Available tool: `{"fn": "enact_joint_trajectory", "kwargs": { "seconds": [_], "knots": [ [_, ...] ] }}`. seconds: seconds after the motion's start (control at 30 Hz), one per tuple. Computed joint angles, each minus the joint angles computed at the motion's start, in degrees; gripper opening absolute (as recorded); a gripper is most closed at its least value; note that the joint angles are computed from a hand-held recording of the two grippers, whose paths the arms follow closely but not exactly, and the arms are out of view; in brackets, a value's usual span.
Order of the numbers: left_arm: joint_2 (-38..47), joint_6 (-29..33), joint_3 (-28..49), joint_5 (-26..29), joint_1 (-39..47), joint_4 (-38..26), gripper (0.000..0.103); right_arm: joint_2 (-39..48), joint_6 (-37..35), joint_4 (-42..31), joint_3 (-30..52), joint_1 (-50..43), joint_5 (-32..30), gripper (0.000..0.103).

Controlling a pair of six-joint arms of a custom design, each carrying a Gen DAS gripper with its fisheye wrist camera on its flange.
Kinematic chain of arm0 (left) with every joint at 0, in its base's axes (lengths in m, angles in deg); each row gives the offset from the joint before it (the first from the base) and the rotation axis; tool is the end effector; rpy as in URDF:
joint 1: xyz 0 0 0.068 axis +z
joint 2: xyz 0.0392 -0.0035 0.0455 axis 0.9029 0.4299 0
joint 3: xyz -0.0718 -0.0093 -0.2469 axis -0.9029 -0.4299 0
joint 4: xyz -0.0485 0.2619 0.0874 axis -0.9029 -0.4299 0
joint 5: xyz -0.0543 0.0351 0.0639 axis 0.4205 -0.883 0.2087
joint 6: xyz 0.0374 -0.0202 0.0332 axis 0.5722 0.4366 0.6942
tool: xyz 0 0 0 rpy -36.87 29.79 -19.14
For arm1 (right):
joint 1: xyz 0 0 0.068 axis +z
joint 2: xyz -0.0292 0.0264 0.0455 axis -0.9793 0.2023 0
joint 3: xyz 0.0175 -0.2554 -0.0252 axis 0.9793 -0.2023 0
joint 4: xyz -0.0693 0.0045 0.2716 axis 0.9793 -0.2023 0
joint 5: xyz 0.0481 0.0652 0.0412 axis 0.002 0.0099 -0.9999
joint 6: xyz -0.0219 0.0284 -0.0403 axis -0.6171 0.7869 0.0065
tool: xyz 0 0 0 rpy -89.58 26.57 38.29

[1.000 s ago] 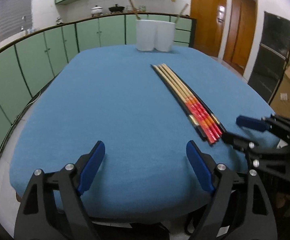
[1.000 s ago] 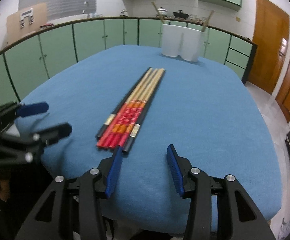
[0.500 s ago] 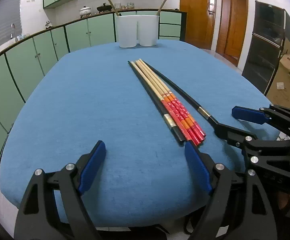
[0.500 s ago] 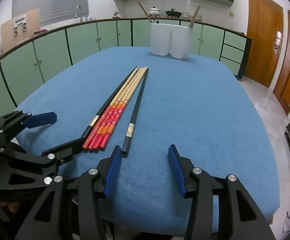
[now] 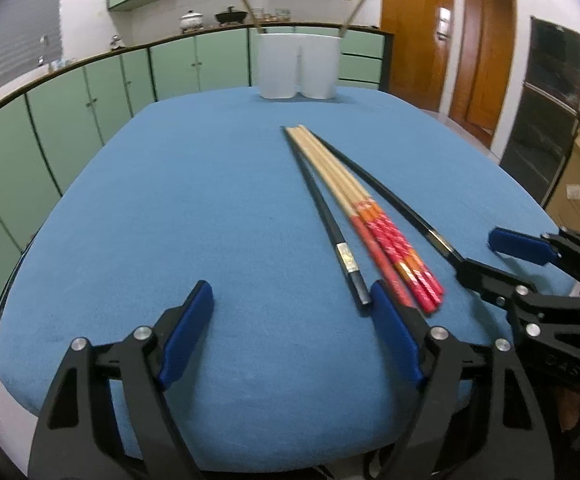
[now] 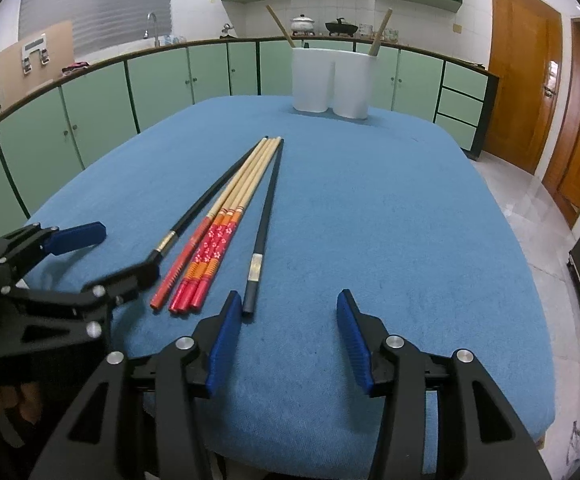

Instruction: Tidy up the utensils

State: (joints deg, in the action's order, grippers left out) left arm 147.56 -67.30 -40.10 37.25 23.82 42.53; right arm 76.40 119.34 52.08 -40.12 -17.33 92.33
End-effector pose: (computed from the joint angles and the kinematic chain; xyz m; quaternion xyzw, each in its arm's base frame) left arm 0.1771 -0.1464 0.1383 0.2421 0.8831 -0.1050 0.3878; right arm 0.1320 0.1885 0.1446 0.0452 0.9103 -0.0038 0.4115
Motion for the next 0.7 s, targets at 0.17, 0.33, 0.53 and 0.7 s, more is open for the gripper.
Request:
{"fn": "enact_joint_trajectory", "kwargs": {
  "seconds": [0.17,0.33,0.53,0.7],
  "knots": [
    [1.0,0.9,0.4,0.7,2.4,1.7,0.057,1.4,-1.0,2.5,0.0,-1.9,0.1,0.044],
    [2.1,-0.2,0.3,0.8,4.0,4.1,0.027,1.5,1.7,-0.1,0.4,-2.9,1.5,0.010],
    [-0.1,-2.7,-0.8,-0.9,6.6,3.1,0.013,-0.2,14.1,-10.3,0.0,-2.8,4.3,0.008],
    [-2.4,-2.2,-0.8,0.5,7.9,0.5,0.016,-2.4,14.0,-9.8,-1.3,-2.1,3.7,0.008]
  ]
}}
